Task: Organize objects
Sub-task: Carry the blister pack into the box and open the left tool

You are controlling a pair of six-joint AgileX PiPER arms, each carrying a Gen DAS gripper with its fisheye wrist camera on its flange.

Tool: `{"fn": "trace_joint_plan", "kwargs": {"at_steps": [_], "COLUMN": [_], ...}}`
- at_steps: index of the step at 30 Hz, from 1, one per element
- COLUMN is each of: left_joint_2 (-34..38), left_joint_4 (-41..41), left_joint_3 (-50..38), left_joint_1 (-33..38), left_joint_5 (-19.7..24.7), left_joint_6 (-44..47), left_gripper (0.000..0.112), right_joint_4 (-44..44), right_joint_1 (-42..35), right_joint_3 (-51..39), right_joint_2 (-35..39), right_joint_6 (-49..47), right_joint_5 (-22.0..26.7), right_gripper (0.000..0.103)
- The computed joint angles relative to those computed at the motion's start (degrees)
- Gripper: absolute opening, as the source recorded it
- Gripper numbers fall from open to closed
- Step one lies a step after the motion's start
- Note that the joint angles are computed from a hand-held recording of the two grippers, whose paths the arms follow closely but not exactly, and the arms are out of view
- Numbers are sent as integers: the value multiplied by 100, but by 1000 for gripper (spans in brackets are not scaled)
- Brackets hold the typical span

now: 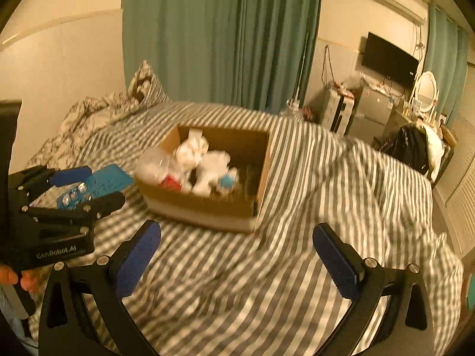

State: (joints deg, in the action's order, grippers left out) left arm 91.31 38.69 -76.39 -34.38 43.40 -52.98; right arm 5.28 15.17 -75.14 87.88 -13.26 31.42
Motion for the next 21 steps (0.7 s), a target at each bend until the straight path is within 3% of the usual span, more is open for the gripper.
{"fn": "trace_joint_plan", "kwargs": {"at_steps": [8, 16, 21], "left_joint_2": [1189, 2662, 3435], "left_joint_4": [-524, -1341, -1763], "left_joint_3": [-1980, -3763, -4595], "left_joint_1": [625, 1119, 1318], "left_joint_5": [16, 264, 370], "left_joint_6": [1182, 2085, 2420], "left_gripper": [73, 73, 73], "right_joint_4": [-144, -433, -364], "right_joint_1": [-106, -157, -254], "right_joint_3": [-1982, -4576, -4828], "right_joint_2": [1197, 3039, 3552], "right_joint_6": [124, 452, 520], "right_joint_5": [418, 1119, 1013], "right_gripper": [103, 103, 103]}}
